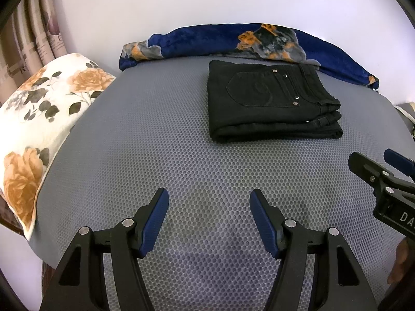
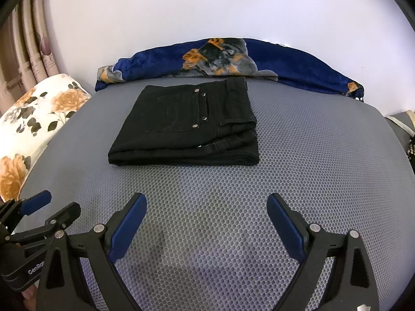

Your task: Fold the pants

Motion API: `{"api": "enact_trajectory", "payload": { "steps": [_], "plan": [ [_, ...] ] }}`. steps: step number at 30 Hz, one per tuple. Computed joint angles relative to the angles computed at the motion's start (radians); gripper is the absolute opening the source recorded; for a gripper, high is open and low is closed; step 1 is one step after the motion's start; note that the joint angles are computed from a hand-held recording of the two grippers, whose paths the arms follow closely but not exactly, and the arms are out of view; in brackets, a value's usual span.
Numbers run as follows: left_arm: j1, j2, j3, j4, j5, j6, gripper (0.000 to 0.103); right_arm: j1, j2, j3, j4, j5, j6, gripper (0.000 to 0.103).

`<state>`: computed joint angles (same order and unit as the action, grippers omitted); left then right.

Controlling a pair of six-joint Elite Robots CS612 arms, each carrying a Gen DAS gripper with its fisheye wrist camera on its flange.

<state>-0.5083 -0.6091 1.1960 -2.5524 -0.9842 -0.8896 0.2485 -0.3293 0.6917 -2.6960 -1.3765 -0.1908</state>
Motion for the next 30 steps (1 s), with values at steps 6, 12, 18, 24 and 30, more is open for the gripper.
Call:
{"api": "enact_trajectory", "payload": {
  "steps": [6,12,18,24,30],
  "plan": [
    [0.001,0.001,-0.001,0.0,-0.001,0.004,0.066,0.0,0.002,-0.004,0.004,0.0,0.0,0.093],
    [0.0,0.002,-0.001,0.001,-0.002,0.006,0.066,0.0,0.002,-0.004,0.002,-0.001,0.004,0.093],
    [0.001,0.002,-0.002,0.001,-0.003,0.007,0.066,0.0,0.001,-0.003,0.004,0.001,0.0,0.093],
    [0.003,0.002,-0.001,0.005,-0.007,0.009,0.066,0.0,0.001,-0.001,0.002,0.0,-0.001,0.093],
    [0.003,0.003,-0.002,0.009,-0.002,0.014,0.066,-0.001,0.002,-0.003,0.006,0.003,0.004,0.093]
  ]
}}
